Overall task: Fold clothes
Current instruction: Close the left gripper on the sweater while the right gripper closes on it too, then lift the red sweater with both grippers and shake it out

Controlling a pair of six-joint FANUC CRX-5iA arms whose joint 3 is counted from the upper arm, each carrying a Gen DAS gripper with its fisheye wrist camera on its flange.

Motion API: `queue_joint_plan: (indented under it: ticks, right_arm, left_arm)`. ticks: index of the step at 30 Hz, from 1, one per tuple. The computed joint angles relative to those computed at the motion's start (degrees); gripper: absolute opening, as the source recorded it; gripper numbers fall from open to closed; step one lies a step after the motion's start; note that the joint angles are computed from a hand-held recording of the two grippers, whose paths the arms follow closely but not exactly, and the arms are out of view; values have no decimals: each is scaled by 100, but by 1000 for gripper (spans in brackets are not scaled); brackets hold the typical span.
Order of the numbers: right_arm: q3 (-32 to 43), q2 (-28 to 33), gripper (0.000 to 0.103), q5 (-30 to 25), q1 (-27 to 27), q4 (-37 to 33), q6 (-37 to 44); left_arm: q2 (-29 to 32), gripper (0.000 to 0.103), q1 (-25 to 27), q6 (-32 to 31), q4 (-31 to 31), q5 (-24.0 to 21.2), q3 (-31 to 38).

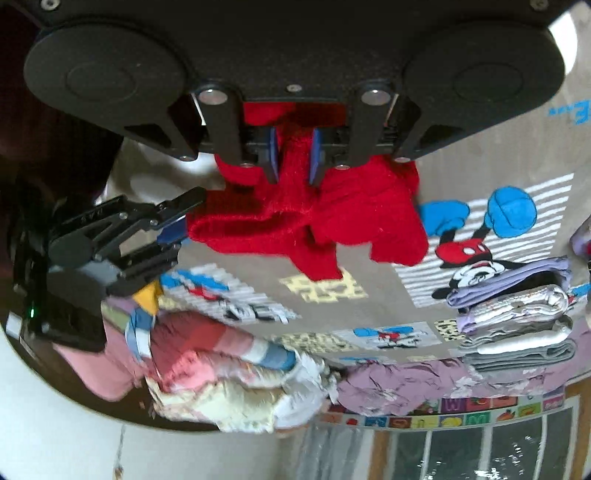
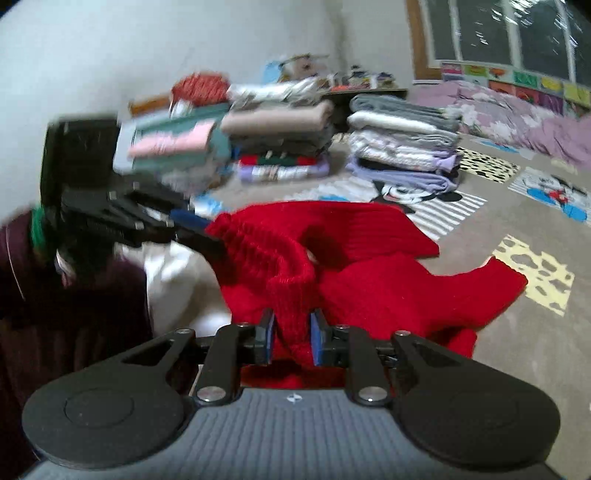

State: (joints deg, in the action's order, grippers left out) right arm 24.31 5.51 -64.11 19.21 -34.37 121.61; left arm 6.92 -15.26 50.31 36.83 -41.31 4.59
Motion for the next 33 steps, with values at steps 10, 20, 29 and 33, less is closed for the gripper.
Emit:
queue_joint_plan:
  ticks: [10,20,29,33]
  right_arm:
    - [-377,-394,30,-280,399,693,-339]
    - [-526,-550,86,539,-1057,-1356,-2246]
    - [-675,84,96,969,-1128,-1304,-4849]
    - [-791,243,97,1070,-1100,-1530,-5038]
  left_arm:
    - [-461,52,173,-330,863,51,-692]
    - [-19,83,623,2937,1562,126,-477]
    - [1225,89,724,4783,1242,-1085,942]
    - [1604,90,759,5089,1293,-1390,1292]
